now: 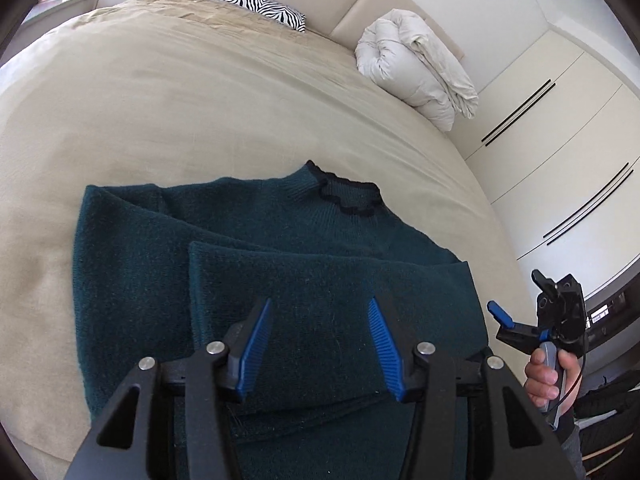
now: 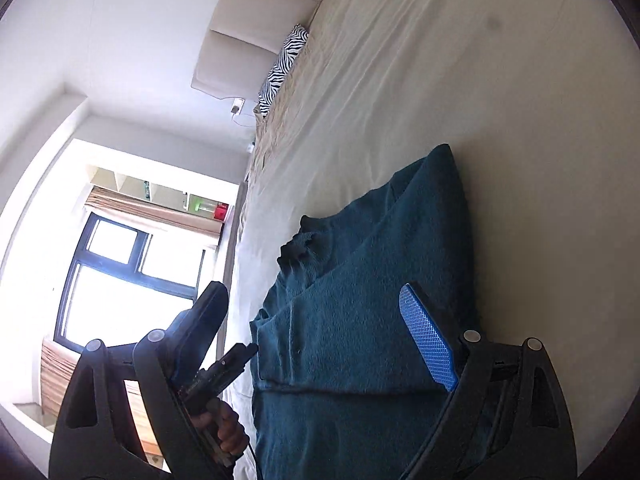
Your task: Fold small clothes
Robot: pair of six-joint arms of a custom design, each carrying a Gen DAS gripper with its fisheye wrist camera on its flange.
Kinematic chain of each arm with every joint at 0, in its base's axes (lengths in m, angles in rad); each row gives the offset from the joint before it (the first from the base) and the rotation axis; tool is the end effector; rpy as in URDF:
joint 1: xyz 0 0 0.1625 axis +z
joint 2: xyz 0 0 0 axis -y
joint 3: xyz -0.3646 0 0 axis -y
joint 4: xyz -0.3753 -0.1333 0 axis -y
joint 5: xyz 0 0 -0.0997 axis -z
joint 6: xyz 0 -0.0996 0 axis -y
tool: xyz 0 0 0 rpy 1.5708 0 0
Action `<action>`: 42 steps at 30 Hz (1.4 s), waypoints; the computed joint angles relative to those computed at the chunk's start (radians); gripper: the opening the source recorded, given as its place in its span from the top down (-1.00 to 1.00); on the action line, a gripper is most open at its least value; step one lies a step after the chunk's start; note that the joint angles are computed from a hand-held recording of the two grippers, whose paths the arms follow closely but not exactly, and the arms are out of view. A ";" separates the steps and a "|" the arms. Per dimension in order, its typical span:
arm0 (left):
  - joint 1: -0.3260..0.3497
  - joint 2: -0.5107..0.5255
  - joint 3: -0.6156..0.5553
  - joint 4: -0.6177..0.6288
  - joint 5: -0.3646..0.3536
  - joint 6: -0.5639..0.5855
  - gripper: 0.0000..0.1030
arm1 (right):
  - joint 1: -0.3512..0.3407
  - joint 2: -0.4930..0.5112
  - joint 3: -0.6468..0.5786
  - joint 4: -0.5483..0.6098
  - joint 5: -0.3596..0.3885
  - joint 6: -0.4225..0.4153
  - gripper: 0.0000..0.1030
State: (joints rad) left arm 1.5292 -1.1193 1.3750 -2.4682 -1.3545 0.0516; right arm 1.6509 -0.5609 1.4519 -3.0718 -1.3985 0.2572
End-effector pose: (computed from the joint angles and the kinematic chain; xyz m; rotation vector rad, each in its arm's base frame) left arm 0.1271 -0.6661 0.3774 0.0293 2.7840 -0.9232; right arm 0.2045 -0.6684 0.0413 0.1693 2.7552 -0.8164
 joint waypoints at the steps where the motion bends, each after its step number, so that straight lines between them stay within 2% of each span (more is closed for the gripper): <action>1: 0.007 0.017 -0.012 0.009 -0.001 -0.016 -0.01 | -0.008 0.023 -0.040 0.012 0.003 0.018 -0.71; 4: 0.026 0.040 -0.009 -0.028 -0.015 -0.011 0.00 | -0.037 0.093 -0.162 0.063 0.026 0.078 -0.72; 6: 0.026 0.043 0.003 -0.053 -0.012 0.011 0.00 | -0.053 0.135 -0.238 0.106 0.045 0.083 -0.72; 9: 0.016 0.048 0.023 -0.089 0.020 0.054 0.00 | -0.061 0.188 -0.337 0.174 0.035 0.096 -0.70; 13: -0.001 0.051 0.058 -0.150 0.078 0.106 0.00 | -0.046 0.176 -0.324 0.223 0.031 0.037 -0.70; 16: -0.020 0.054 0.094 -0.216 0.139 0.168 -0.01 | -0.028 0.128 -0.231 0.243 0.015 -0.037 -0.70; 18: -0.035 0.059 0.110 -0.248 0.184 0.201 -0.03 | -0.027 0.075 -0.119 0.201 0.020 -0.062 -0.70; 23: -0.061 0.071 0.146 -0.321 0.262 0.288 -0.21 | -0.048 -0.018 0.086 0.086 0.072 -0.067 -0.70; 26: -0.059 0.064 0.148 -0.315 0.252 0.295 -0.28 | -0.054 -0.052 0.165 0.036 0.065 -0.080 -0.70; 28: -0.051 0.032 0.160 -0.288 0.212 0.264 -0.29 | -0.062 -0.078 0.222 -0.007 0.062 -0.059 -0.70; 32: -0.042 -0.123 0.281 -0.280 0.135 0.135 -0.29 | -0.077 -0.168 0.375 -0.128 0.084 -0.014 -0.70; 36: -0.053 -0.335 0.484 -0.318 0.163 0.115 -0.29 | -0.090 -0.263 0.560 -0.268 0.088 -0.020 -0.70; 40: -0.039 -0.533 0.649 -0.251 0.172 0.039 -0.30 | -0.110 -0.328 0.737 -0.399 0.065 -0.004 -0.71; 42: -0.024 -0.626 0.712 -0.179 0.156 -0.008 -0.30 | -0.121 -0.383 0.835 -0.441 0.044 -0.018 -0.71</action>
State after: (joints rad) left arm 1.5047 -1.7456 2.0871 -2.6468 -1.1989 0.0433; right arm 1.5294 -0.9438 2.2870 -3.5123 -1.3546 0.2392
